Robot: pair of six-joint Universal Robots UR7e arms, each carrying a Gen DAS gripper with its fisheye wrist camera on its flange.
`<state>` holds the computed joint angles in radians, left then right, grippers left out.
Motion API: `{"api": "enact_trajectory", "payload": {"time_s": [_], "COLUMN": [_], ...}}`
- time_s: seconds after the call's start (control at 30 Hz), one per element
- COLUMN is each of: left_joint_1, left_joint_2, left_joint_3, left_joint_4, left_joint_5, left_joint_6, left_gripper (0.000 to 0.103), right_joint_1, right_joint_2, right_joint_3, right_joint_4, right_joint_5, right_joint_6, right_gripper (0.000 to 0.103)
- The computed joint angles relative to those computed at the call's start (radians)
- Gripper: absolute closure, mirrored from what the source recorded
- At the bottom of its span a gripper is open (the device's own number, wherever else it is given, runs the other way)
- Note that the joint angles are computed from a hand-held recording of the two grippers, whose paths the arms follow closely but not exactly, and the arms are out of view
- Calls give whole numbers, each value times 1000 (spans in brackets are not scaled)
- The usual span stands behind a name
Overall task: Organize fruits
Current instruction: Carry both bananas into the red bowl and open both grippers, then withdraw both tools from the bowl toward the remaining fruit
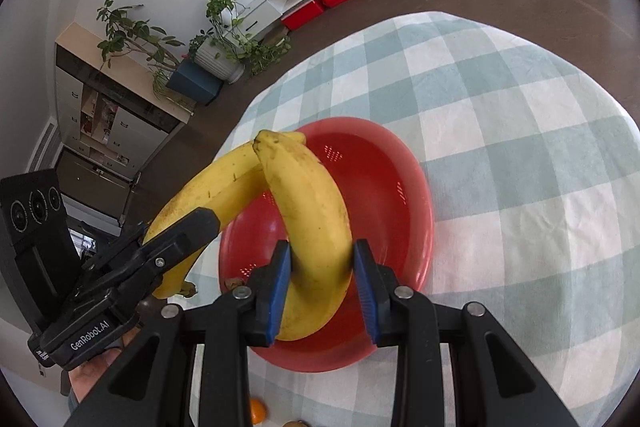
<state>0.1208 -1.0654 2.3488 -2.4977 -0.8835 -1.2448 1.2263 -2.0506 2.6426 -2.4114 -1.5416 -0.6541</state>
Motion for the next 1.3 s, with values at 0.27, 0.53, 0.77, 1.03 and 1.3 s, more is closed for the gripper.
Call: {"api": "enact_trajectory", "payload": {"time_s": [0.27, 0.53, 0.77, 1.03, 1.3], "left_joint_1": [70, 78, 71, 51, -47], "left_joint_2": [109, 102, 86, 76, 5], "left_joint_3": [-4, 22, 54, 77, 76], "left_joint_4": [-86, -123, -153, -182, -52], "left_joint_5": [-5, 5, -9, -6, 16], "left_joint_6": [66, 62, 13, -6, -92], "left_gripper": [68, 67, 50, 41, 25], "right_joint_1": [47, 95, 133, 135, 96], "right_joint_2": [79, 104, 107, 59, -172], "right_joint_3": [11, 20, 22, 24, 28], "right_joint_4": [-122, -181, -200, -188, -27], "right_joint_5": [-63, -122, -170, -161, -68], "right_joint_6": [8, 39, 59, 57, 12], "right_gripper": [69, 68, 67, 62, 38]}}
